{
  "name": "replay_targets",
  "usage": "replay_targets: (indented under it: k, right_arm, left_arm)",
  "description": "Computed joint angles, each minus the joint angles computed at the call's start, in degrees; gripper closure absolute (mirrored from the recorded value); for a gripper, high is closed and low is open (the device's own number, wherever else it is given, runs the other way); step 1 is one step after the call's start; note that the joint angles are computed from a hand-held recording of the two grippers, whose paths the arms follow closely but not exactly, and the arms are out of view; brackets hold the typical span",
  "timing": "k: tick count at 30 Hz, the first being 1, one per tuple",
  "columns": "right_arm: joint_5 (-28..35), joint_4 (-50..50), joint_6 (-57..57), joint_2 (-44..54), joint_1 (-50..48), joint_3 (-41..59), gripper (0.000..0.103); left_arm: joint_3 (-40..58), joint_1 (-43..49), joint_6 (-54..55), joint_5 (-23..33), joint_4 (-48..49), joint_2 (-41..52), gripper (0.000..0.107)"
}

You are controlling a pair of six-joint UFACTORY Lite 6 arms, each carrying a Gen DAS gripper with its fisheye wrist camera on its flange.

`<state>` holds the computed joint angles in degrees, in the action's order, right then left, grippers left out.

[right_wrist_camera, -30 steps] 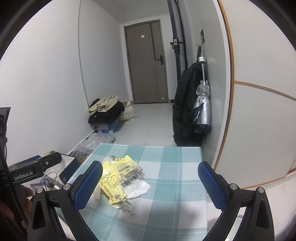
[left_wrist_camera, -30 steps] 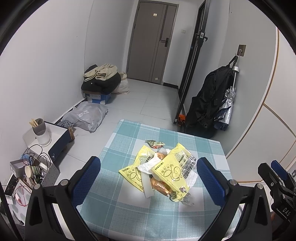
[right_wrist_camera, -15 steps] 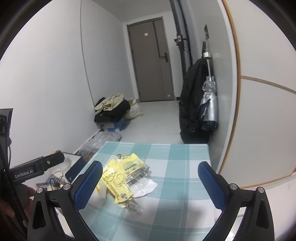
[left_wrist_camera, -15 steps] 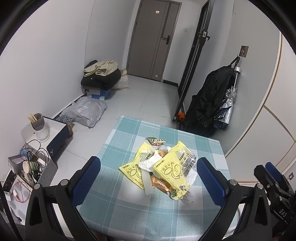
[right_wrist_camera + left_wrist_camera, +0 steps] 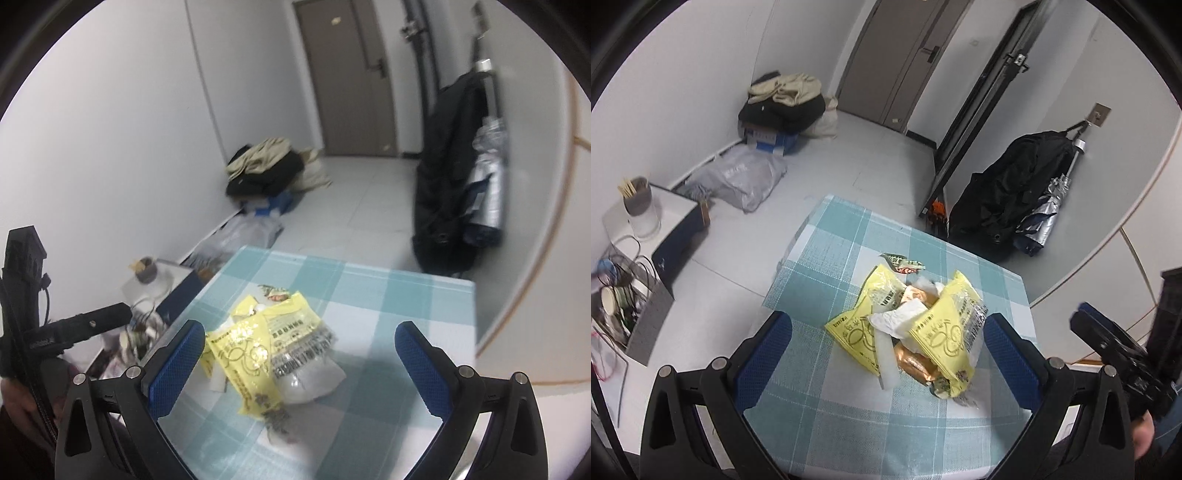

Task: Collect trash
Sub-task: 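Move both tools toward the trash pile on the checked tablecloth, then grasp the yellow plastic bag with the right tool and lift it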

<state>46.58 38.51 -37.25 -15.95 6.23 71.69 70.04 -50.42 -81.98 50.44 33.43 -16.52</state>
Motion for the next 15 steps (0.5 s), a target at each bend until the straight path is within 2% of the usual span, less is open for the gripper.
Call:
replay_targets:
  k: [7, 12, 15]
  right_arm:
    - [5.73, 9.85, -16.33, 21.42, -0.15, 11.71, 0.000]
    - [10.10, 9.19, -19.26, 33.31, 0.83, 20.33, 0.000]
    - [12.57, 5.94, -17.63, 39.72, 1.70, 25.58, 0.011]
  left_arm:
    - [-4.24, 8.94, 10.31, -8.33, -10.82, -1.58, 0.005]
    - [-6.07, 14.13, 17.63, -11.13, -19.97, -1.99, 0.005]
    - [-5.97, 15.26, 18.81, -11.58, -21.90, -1.23, 0.005]
